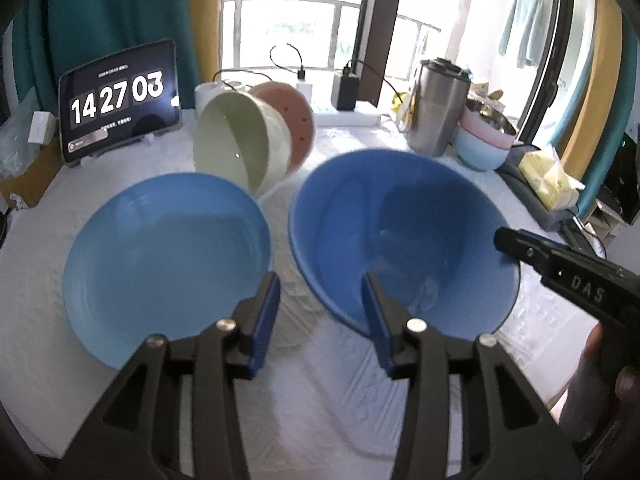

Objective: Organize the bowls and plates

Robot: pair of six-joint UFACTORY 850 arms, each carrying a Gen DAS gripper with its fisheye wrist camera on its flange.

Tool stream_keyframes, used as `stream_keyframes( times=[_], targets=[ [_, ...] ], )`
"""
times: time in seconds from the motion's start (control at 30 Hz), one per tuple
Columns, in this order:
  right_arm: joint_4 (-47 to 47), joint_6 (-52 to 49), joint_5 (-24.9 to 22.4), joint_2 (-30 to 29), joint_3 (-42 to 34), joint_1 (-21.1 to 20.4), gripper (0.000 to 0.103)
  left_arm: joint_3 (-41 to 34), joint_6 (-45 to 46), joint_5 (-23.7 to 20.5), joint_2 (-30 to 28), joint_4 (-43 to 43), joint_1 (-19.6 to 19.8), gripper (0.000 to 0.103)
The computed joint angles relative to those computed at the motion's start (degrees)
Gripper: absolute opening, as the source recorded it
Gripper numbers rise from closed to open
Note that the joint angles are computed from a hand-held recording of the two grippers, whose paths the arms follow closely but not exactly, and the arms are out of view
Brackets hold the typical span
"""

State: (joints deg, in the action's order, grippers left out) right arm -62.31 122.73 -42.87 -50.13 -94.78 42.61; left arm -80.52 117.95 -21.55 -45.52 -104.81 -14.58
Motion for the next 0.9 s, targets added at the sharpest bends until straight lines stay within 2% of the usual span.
stream_keyframes(
  times=[0.43,0.73,0.9],
  targets=[
    [0.29,-2.49,-8.15,-1.47,-5.32,0.63,0.029,-1.66,3.18,-2.53,0.27,-2.26,2.4,0.044],
    [1.69,-8.56,-9.84,-5.97,-14.4,0.7,0.029,-5.35,2.86,-3.96,-1.18,-1.33,3.91,0.044],
    [3.09,-12.86,-9.06,-9.26,-20.35,0.3,0.029,-8.17,2.34,-3.91,-2.64,0.04,4.39,0.044]
  ],
)
